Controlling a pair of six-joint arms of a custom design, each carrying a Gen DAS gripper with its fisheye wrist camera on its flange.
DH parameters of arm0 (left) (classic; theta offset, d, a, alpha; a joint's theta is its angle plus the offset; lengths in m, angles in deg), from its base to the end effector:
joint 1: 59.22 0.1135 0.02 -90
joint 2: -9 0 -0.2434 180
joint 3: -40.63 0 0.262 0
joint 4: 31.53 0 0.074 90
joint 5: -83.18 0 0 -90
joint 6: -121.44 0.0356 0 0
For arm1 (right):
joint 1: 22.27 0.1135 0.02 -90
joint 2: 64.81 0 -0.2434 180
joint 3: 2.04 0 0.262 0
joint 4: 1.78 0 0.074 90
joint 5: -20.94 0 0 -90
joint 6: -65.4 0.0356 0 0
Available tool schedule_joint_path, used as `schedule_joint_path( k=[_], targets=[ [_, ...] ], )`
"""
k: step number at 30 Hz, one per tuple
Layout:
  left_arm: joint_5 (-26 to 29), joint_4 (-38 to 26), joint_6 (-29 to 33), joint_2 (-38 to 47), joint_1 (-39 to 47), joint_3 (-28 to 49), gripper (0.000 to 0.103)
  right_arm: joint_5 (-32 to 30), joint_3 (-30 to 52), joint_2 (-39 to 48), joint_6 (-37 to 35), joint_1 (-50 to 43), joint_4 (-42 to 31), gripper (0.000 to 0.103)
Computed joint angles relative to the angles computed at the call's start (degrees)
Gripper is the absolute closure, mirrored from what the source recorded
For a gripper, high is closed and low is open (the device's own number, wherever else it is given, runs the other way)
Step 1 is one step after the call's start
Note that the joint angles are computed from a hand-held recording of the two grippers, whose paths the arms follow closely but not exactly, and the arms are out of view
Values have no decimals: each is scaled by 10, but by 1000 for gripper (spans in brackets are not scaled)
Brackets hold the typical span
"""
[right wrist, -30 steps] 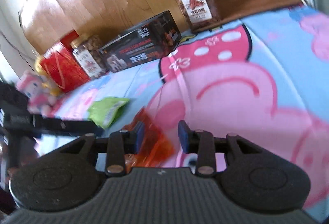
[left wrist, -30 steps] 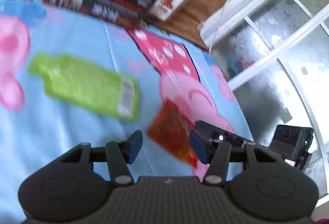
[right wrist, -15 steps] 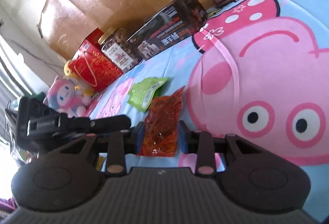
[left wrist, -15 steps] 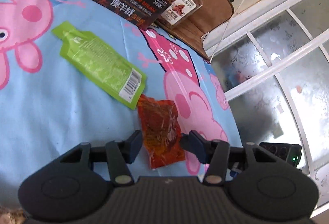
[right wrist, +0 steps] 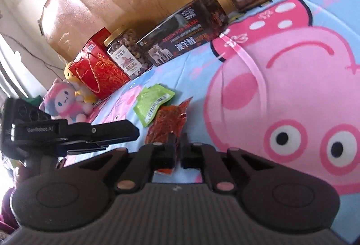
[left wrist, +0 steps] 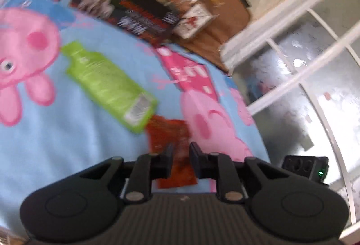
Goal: Organize snacks
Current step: 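Grasp the red spicy snack packet with the left gripper, then carry the red packet into the black tin and release it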
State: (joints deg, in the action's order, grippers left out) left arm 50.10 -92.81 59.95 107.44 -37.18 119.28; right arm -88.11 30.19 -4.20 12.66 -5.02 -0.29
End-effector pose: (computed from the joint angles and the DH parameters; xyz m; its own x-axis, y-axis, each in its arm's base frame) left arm 0.3048 0.0912 0.1733 -0.8449 -0.0610 -0.5315 0.3630 0.6644 -0.6533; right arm 0.2134 0.0784 0.1524 -0.6818 0.3875 -0.6205 -0.1828 0.7310 0.6575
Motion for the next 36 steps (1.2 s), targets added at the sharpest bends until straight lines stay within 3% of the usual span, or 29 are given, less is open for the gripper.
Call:
schedule_joint_path(
  k=[8,10,12,13,17,20,22,23,24,26,31,33,36],
  targets=[
    [23,-25,-19,70,10,37,87,-78,20,82,62,-22,81,90],
    [25,-43,-5,71,13,43,81,-68,19,69,50,-14,70,92],
    [34,-52,-1,69,22,49,59,-82,6,57,69,-22,83,93],
    [36,-42,-5,59,28,43,55,-90,-3,53,88,-29,99,94],
    [50,-48,11,41,35,45,39,-165,-49,54,178,-83,208,94],
    [75,-89,39,51,28,59,16,-226,-79,108,279,-120,363,94],
    [86,-88,37,46,20,53,14,-254,-90,174,352,-129,498,94],
    [90,-86,38,44,17,49,25,-257,-92,186,367,-128,526,94],
    [94,-91,45,45,14,50,52,-254,-91,175,361,-125,513,94],
    [107,-142,93,65,10,72,70,-244,-83,141,329,-119,450,94],
    [88,-75,37,25,8,63,73,-219,-24,110,242,-101,315,94],
    [71,-46,11,16,3,76,73,-160,33,80,145,-68,191,94],
    [32,51,-57,-14,-21,82,73,-49,121,89,9,-16,90,93]
  ],
)
